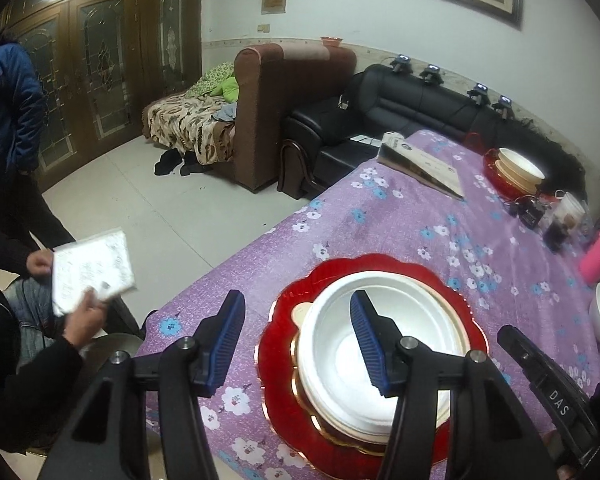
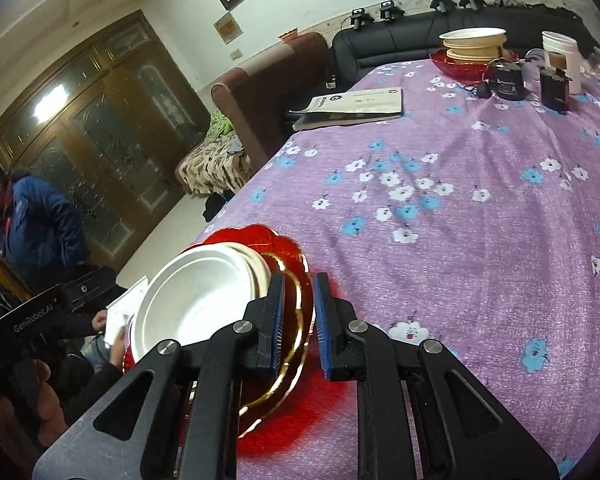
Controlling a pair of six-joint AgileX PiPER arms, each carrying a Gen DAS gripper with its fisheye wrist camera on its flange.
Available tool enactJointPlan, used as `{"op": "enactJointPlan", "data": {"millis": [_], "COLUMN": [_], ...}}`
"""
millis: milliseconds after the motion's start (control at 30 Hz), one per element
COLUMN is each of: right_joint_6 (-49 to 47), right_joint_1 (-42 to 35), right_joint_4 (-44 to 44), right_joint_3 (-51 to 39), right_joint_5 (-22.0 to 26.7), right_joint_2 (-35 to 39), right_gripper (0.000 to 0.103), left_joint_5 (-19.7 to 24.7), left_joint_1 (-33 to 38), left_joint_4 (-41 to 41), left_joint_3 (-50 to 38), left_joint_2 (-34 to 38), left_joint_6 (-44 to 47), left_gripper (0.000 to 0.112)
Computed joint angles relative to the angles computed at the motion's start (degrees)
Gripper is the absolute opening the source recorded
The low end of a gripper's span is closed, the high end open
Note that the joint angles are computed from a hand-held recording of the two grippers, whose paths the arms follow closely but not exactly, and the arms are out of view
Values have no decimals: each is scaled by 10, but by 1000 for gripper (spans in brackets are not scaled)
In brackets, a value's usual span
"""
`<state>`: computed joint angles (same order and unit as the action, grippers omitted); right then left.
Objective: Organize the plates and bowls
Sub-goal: 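Lower the white foam plate onto the tan bowl stack, open right gripper, then move the right gripper to the white bowl beside the pink thermos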
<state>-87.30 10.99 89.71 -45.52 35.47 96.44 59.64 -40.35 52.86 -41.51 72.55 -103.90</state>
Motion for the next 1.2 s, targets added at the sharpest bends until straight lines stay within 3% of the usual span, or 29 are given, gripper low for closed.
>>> {"op": "enactJointPlan", "data": {"millis": [167, 333, 667, 733, 767, 800, 1100, 1200], "right_joint_6": [-15, -26, 1, 22, 40, 58, 317, 377], "right_joint_1": [-30, -102, -368, -425, -447, -477, -552, -551], "right_joint_4": [1, -11, -93, -109, -115, -113, -235, -271], "right_joint_3": [2, -1, -73, -102, -119, -139, -320, -361], "right_joint_5": [13, 29, 79, 89, 93, 102, 104, 102], "right_joint_2": [-1, -7, 8, 25, 38, 55, 175, 199], "right_gripper": [15, 15, 15, 31, 48, 56, 57, 57], "left_joint_5": [21, 6, -50, -54, -57, -60, -46, -39], "left_joint_1": [-46, -94, -119, -118, -117, -115, -98, -73], "left_joint_4": [11, 10, -63, -82, -92, -100, -173, -235], "left_joint_3": [-59, -153, -333, -363, -374, -384, -514, -608], "left_joint_2": [56, 147, 314, 342, 353, 361, 436, 477], "left_joint_6": [1, 55, 206, 230, 242, 253, 366, 445], "left_gripper": [55, 55, 59, 59, 59, 59, 59, 59]}}
